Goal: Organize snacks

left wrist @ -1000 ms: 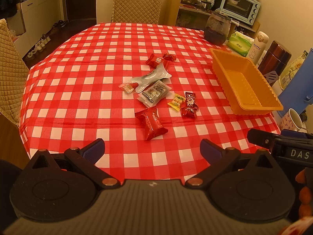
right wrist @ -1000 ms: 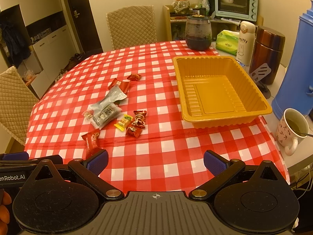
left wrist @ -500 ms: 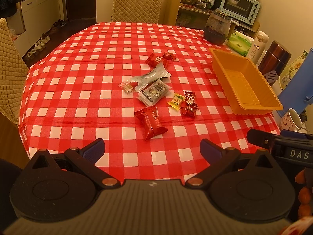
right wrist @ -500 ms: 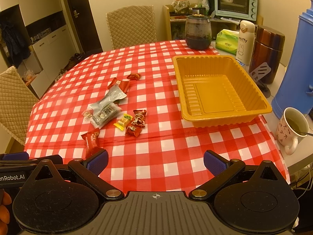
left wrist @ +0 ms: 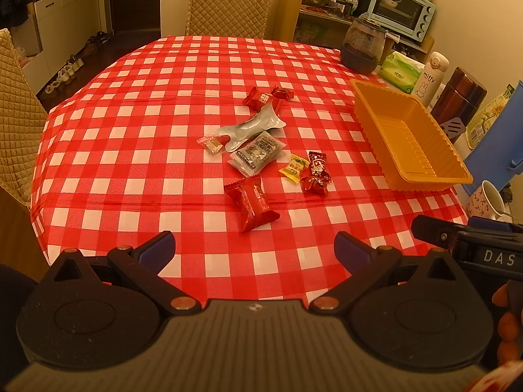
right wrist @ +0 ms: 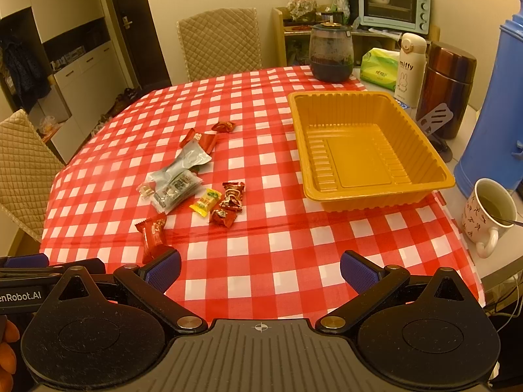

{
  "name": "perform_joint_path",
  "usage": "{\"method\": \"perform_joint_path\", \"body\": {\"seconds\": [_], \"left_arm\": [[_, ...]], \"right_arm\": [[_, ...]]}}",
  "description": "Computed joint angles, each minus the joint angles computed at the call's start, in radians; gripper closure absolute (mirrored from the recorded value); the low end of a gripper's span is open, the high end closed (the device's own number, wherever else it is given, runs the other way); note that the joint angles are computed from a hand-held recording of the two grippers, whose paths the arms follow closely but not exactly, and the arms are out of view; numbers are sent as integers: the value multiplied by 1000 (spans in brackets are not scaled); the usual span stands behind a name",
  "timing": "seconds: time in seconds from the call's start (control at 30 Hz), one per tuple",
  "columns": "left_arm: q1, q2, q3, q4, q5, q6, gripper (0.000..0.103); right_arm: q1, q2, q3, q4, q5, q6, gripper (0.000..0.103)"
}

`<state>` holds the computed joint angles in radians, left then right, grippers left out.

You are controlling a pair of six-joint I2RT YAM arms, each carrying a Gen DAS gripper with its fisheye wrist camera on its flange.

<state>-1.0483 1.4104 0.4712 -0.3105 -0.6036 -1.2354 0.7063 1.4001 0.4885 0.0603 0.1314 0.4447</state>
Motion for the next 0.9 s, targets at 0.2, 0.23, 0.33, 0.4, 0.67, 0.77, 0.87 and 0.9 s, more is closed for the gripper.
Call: {"method": "perform_joint_path", "body": {"seconds": [0.2,0.23,0.33,0.4,0.67,0.77,0.87,0.9], "left_arm": [[0,8,-7,19,4,5,0],[2,6,-13,29,7,12,1],[19,-3,-43,68,14,38,1],[37,5,-58,96,16,66,1],[227,107,-175,441,136,219,13],[283,200,-209,647,178,264,18],[333,315,-186,768,203,302,23],[344,349,-180,806,207,313,24]], "right_arm": [[-1,1,-1,4,-3,-2,0],[0,2,-6,14,-3,-2,0],[7,20,-22,60,3,-1,0],[7,41,-27,88,0,-3,0],[-24,192,0,207,-40,-7,1],[-34,269,23,259,-55,-11,1],[-42,341,52,300,-73,-23,8],[-45,363,66,302,-78,-26,18]]}}
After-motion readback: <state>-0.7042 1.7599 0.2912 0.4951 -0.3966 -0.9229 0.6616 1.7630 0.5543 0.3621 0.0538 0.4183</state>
